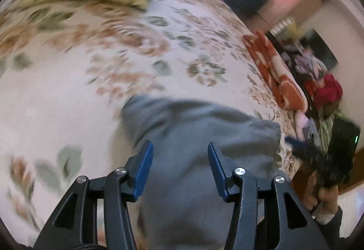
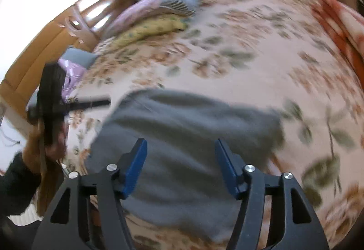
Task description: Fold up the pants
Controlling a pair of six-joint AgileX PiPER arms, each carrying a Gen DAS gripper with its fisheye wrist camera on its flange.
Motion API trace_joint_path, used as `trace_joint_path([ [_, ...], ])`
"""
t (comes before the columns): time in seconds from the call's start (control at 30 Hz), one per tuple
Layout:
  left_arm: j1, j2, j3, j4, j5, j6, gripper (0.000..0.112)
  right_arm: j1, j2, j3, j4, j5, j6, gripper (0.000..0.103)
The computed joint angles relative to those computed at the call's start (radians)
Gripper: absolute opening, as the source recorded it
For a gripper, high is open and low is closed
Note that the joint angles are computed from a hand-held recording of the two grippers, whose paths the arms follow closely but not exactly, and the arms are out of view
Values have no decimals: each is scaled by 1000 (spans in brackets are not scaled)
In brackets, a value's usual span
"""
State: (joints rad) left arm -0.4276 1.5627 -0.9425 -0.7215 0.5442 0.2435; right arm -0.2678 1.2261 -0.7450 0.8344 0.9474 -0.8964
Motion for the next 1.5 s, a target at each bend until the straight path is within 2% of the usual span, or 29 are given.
trace_joint_path([
  [0.07,10,-64,112,-54,-40,-3,52,124,54,-65,11,-42,46,64],
  [0.17,-10,-90,206,-103,-74,-18,52,318,152,-165,-8,-122,119,64],
  [0.27,-27,-86,260,-196,-103,31,52,476,289,-290,-58,-182,194,64],
  [0.37,-35,-84,276,-223,-118,46,53,576,456,-461,-147,-190,293,64],
  [0.43,-34,-97,289,-229,-120,45,53,626,564,-591,-245,-159,382,64],
  [0.53,-46,-124,307,-193,-119,1,53,703,764,-833,-396,-49,499,65],
  [0.6,-24,-113,334,-299,-92,117,54,741,846,-927,-507,4,564,64],
  [0.63,-12,-97,345,-370,-77,197,53,756,883,-955,-546,22,576,55],
  [0.67,-3,-79,352,-422,-61,261,51,762,923,-988,-544,60,566,42],
  [0.7,6,-63,357,-471,-40,322,36,754,934,-996,-513,79,545,32],
  [0.73,10,-54,355,-485,-21,346,31,751,920,-977,-500,58,539,24],
  [0.8,-31,-75,347,-419,-41,304,20,735,890,-955,-460,30,526,17],
  [0.83,-57,-85,340,-366,-49,264,18,721,870,-935,-435,-7,532,7],
  [0.87,-69,-93,343,-344,-58,246,18,703,857,-916,-417,-48,549,7],
  [0.93,-65,-111,354,-305,-59,201,20,676,896,-933,-368,-43,570,7],
  [1.0,-48,-162,364,-228,-56,110,27,660,909,-908,-305,-31,531,10],
  [1.1,-45,-240,341,-39,-51,-75,44,636,778,-762,-241,-105,481,15],
  [1.17,-16,-257,323,-44,-31,-61,50,571,642,-625,-127,-124,388,33],
  [1.23,-3,-241,291,-55,-17,-49,51,528,542,-527,-75,-150,338,83],
  [1.27,-5,-224,266,-30,-21,-71,51,499,473,-461,-57,-164,311,87],
  [1.33,-10,-199,244,-28,-31,-70,52,448,374,-370,-44,-168,270,87],
  [1.47,-41,-169,226,-9,-65,-91,52,264,189,-190,-11,-118,201,87],
  [1.5,-70,-166,220,20,-77,-137,52,217,165,-164,-7,-110,189,87],
])
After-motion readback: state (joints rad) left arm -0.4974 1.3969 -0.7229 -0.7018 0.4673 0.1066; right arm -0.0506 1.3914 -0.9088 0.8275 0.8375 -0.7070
